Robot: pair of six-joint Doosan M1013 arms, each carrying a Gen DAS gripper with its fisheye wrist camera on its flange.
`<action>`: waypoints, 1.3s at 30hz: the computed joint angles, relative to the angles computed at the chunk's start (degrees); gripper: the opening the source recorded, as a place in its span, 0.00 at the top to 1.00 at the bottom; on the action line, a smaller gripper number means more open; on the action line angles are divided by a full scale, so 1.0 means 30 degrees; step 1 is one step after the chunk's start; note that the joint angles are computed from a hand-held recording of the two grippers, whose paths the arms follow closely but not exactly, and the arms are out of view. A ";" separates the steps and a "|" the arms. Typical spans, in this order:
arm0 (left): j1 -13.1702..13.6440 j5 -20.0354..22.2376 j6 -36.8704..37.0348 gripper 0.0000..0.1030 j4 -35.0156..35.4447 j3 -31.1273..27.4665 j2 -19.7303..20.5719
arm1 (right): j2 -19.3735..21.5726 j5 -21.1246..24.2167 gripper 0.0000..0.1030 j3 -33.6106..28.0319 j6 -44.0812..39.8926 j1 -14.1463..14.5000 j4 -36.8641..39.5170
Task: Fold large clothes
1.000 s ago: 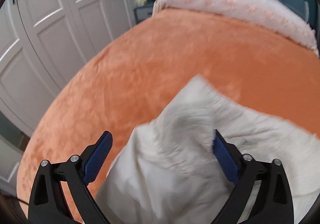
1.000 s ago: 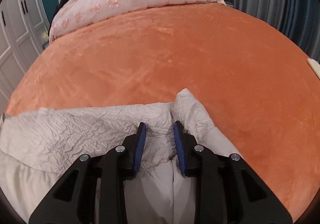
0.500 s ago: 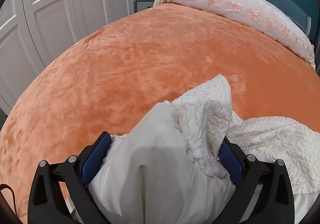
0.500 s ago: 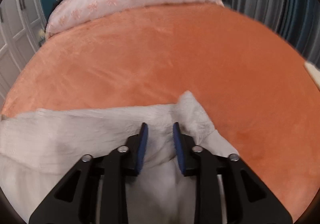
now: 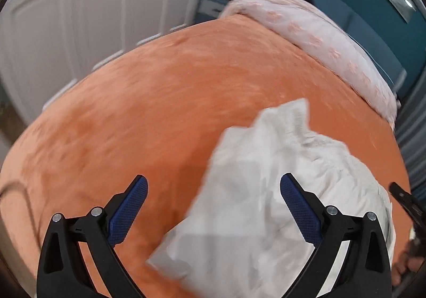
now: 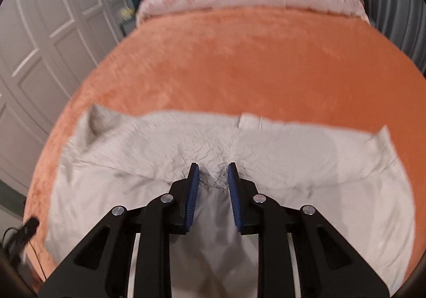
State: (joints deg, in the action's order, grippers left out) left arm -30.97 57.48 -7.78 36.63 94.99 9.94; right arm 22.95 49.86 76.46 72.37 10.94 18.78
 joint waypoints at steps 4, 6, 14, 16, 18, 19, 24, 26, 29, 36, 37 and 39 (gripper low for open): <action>-0.0104 -0.0683 -0.0804 0.05 -0.0952 0.1192 -0.0422 | 0.0372 -0.0271 0.79 0.0122 0.0363 0.0136 -0.0591; -0.0035 -0.1587 -0.0793 0.05 -0.1720 0.1622 -0.0366 | 0.0529 -0.0530 0.79 0.0109 0.0601 0.0356 -0.1361; -0.0197 -0.4998 -0.4118 0.05 -0.0573 0.2310 0.0044 | 0.0920 -0.1874 0.80 0.0291 0.0922 0.0752 -0.2689; -0.0246 -0.4988 -0.4551 0.05 -0.0105 0.2103 0.0308 | 0.0883 -0.2271 0.80 0.0467 0.0947 0.0816 -0.2877; -0.0193 -0.5279 -0.5147 0.05 0.0257 0.1927 0.0542 | 0.0863 -0.2645 0.80 0.0615 0.0916 0.0844 -0.2900; -0.0139 -0.5561 -0.5435 0.05 0.0426 0.1943 0.0585 | 0.0884 -0.2730 0.80 0.0632 0.0822 0.0822 -0.2774; 0.0229 -0.8983 -0.7260 0.33 0.2370 0.2246 0.0376 | 0.0874 -0.2703 0.80 0.0632 0.0294 0.0641 -0.1958; 0.0058 -0.8958 -0.6643 0.53 0.2928 0.1832 0.0269 | 0.0837 -0.2165 0.80 0.0460 -0.0127 0.0435 -0.1280; -0.0428 -0.8296 -0.4533 0.69 0.2881 0.0855 0.0065 | 0.0308 -0.0849 0.79 0.0322 -0.1590 -0.0608 0.1831; -0.1923 -0.6502 -0.1463 0.76 0.3670 -0.1425 -0.0024 | -0.2251 0.1214 0.77 0.3143 -0.5623 -0.3856 0.8019; -0.2112 -0.6250 -0.0918 0.76 0.3638 -0.1745 0.0030 | -0.2166 0.1919 0.78 0.3177 -0.5687 -0.4010 0.7873; -0.2437 -0.5627 -0.0134 0.77 0.3650 -0.2476 0.0291 | -0.2026 0.2716 0.79 0.3487 -0.6116 -0.4087 0.7954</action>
State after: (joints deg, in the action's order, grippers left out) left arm -38.28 40.60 -8.19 47.58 87.57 10.82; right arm 16.87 58.01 86.93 54.02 -1.32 42.64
